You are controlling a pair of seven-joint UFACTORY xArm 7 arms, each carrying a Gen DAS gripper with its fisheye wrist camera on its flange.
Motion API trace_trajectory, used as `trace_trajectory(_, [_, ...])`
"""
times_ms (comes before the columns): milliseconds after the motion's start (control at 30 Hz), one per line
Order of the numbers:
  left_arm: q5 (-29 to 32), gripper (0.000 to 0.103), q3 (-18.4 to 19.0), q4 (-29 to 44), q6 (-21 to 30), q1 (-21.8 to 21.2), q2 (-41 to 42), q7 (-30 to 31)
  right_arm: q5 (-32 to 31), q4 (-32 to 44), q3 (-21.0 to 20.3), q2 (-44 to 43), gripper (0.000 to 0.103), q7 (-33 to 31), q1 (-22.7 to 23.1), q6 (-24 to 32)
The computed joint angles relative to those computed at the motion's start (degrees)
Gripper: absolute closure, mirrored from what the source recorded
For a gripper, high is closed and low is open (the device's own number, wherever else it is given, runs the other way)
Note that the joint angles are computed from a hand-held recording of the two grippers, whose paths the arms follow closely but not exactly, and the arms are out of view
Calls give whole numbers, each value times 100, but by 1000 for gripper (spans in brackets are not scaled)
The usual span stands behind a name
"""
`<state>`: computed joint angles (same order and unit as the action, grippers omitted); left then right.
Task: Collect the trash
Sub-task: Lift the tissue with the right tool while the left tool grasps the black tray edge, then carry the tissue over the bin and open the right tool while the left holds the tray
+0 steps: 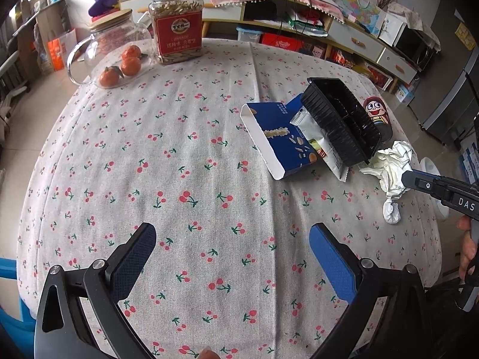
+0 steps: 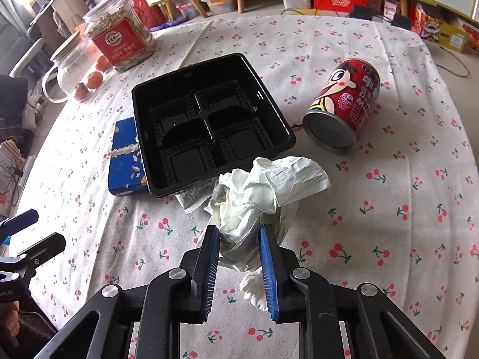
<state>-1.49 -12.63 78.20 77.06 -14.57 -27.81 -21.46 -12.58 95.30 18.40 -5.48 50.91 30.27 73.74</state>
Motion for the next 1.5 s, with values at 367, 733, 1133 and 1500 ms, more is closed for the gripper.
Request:
trace_trajectory(367, [-66, 0, -98, 307, -69, -85, 318, -168, 212, -519, 42, -758, 79, 41, -242, -99])
trace_trajectory(733, [252, 0, -410, 1300, -321, -370, 1353, -952, 481, -1162, 11, -1703, 79, 42, -837, -59])
trace_trajectory(1133, [1840, 6, -446, 2511, -257, -1279, 2858, -2093, 749, -1563, -85, -2332, 79, -41, -1433, 97])
trace_trajectory(1500, [1838, 45, -60, 2213, -322, -1476, 2830, -2278, 875, -1746, -138, -2559, 79, -138, -1702, 174])
